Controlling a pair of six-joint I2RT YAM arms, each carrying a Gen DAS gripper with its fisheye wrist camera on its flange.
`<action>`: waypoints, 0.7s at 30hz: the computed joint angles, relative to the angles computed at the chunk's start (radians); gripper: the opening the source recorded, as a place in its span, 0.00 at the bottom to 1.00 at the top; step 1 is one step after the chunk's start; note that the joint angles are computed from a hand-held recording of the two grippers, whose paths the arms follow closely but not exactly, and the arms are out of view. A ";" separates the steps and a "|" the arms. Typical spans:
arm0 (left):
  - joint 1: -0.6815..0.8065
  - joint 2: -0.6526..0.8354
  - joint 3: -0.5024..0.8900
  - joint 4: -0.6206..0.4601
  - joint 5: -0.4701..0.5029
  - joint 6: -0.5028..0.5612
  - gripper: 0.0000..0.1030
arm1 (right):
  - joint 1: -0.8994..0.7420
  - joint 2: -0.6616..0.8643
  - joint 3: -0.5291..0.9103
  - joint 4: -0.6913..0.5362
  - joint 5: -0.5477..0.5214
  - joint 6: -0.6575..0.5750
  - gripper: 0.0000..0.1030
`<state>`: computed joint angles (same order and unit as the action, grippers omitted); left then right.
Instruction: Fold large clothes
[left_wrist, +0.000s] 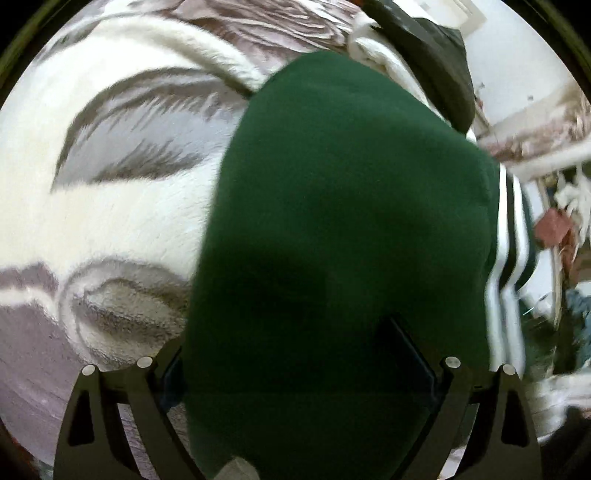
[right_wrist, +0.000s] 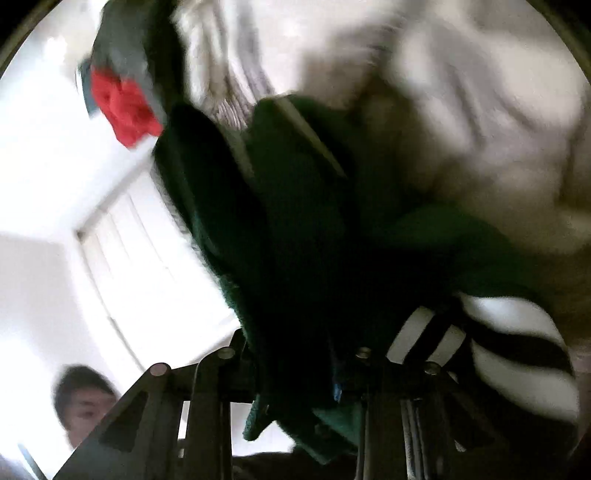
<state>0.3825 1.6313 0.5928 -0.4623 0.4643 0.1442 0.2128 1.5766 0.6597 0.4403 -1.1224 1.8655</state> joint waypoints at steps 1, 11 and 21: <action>0.007 -0.002 0.001 -0.006 -0.001 0.005 0.92 | -0.030 0.001 0.069 -0.330 0.017 -0.226 0.26; -0.043 -0.323 -0.086 -0.105 -0.209 -0.031 0.93 | -0.031 0.259 1.065 -1.571 0.213 -1.043 0.72; -0.098 -0.441 -0.179 -0.114 -0.295 -0.105 0.94 | 0.215 0.507 1.272 -1.726 0.212 -1.124 0.15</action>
